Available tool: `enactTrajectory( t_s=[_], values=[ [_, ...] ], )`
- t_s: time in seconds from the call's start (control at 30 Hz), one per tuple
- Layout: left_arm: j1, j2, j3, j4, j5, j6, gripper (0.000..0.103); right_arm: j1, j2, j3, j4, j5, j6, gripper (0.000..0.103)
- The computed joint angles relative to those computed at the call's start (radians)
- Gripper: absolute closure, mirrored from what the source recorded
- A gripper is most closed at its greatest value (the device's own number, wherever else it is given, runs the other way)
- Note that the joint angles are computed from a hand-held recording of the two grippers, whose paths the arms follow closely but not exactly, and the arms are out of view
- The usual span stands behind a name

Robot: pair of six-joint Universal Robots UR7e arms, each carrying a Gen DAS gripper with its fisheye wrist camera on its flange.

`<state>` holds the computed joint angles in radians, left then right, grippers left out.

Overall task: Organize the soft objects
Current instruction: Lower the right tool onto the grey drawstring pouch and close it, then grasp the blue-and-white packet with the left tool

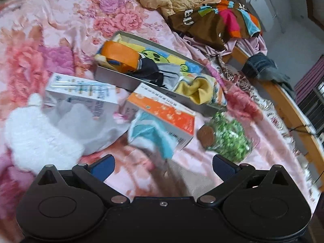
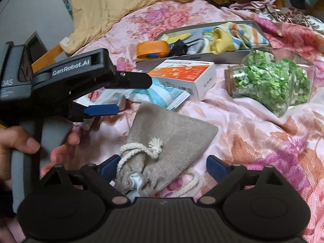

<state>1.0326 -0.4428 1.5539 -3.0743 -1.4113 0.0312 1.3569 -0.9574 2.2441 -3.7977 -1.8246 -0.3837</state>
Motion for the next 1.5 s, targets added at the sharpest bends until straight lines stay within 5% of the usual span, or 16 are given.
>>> enactTrajectory(
  t_s=[0.37, 0.53, 0.83, 0.97, 1.27, 1.5],
  values=[
    [0.03, 0.069, -0.098, 0.023, -0.082, -0.058, 0.004, -0.001, 0.003, -0.012, 0.057, 0.018, 0.012, 0.027],
    [0.029, 0.091, -0.113, 0.006, -0.068, -0.055, 0.006, 0.005, 0.014, -0.008, 0.019, 0.021, 0.005, 0.044],
    [0.018, 0.085, -0.075, -0.046, -0.065, -0.023, 0.035, 0.025, 0.035, -0.011, -0.096, -0.055, 0.023, 0.065],
    [0.013, 0.095, -0.08, -0.048, -0.043, 0.017, 0.033, 0.039, 0.053, -0.025, -0.149, -0.136, 0.013, 0.066],
    [0.024, 0.115, -0.116, -0.016, -0.046, -0.049, 0.02, 0.023, 0.053, -0.018, -0.167, -0.077, 0.0, 0.066],
    [0.032, 0.152, -0.178, 0.022, -0.067, -0.039, 0.009, 0.028, 0.066, -0.034, -0.179, -0.121, 0.004, 0.066]
  ],
)
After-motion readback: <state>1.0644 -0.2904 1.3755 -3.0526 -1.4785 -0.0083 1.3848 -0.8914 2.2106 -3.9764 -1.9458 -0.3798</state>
